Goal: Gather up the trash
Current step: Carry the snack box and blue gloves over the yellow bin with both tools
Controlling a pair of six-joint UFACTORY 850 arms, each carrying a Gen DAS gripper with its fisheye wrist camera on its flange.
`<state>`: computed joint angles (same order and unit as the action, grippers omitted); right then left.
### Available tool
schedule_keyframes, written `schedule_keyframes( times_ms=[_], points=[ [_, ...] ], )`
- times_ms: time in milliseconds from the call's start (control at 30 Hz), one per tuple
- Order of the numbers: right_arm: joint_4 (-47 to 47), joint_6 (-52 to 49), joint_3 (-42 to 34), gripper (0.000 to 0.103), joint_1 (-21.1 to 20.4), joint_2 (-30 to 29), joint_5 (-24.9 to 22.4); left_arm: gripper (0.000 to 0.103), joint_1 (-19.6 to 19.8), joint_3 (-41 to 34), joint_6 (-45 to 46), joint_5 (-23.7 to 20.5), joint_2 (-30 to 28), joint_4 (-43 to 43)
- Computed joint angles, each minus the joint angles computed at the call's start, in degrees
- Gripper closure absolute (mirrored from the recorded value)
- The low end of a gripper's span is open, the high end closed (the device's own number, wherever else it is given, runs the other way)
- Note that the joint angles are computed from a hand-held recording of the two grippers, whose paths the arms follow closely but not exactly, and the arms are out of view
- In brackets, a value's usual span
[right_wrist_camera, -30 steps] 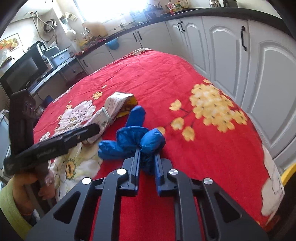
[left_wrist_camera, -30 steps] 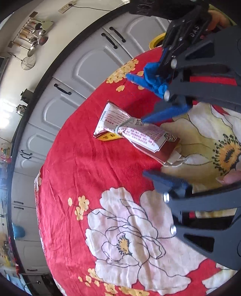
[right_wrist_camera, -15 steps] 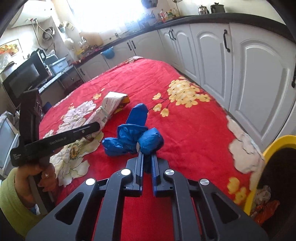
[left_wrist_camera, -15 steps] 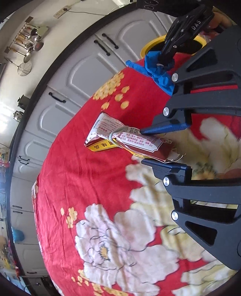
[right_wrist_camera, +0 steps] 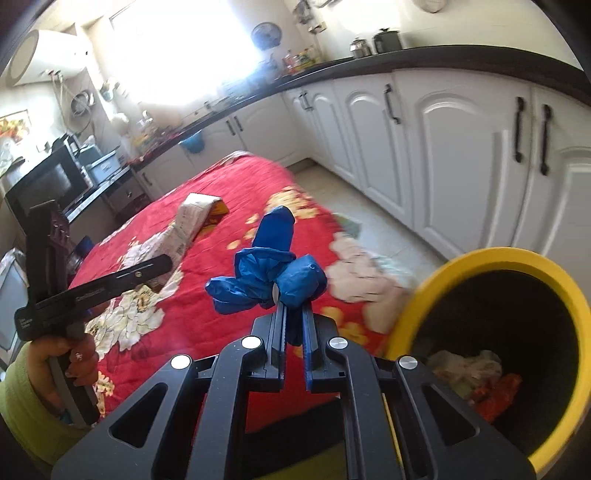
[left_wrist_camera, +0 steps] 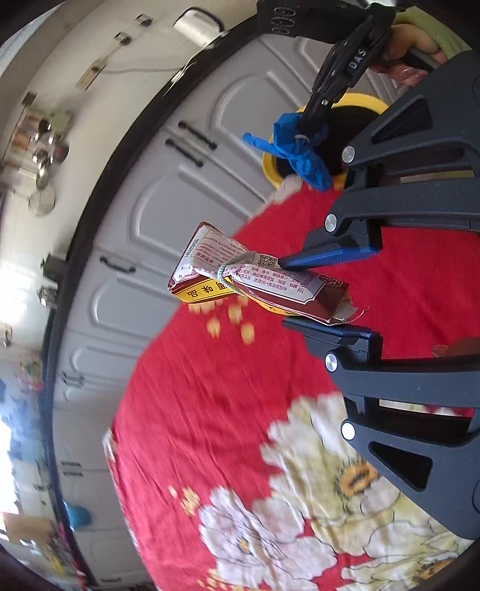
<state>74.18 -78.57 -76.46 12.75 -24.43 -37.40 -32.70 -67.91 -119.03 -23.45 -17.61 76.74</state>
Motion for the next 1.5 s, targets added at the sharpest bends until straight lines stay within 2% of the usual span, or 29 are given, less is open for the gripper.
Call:
schedule_keyframes(
  times_ms=[467,800,1100,1500],
  points=[
    [5.25,-3.69,3.93,0.096,-7.09,2.86,2.06,0.083,-3.81,-9.79,6.66,-0.37,-6.31,-2.21],
    [7.66,-6.68,6.6,0.096,-10.59,4.12,5.55,0.083,-5.51,-16.4,14.98,0.53,-10.77,-7.22],
    [10.62,-10.8,8.8,0.096,-13.42,4.61,7.7,0.083,-6.98,-23.49,25.15,0.76,-15.83,-14.43],
    [11.81,-14.88,10.96,0.096,-14.73,5.53,10.8,0.083,-7.86,-32.0,40.77,0.28,-22.57,-27.38]
  ],
)
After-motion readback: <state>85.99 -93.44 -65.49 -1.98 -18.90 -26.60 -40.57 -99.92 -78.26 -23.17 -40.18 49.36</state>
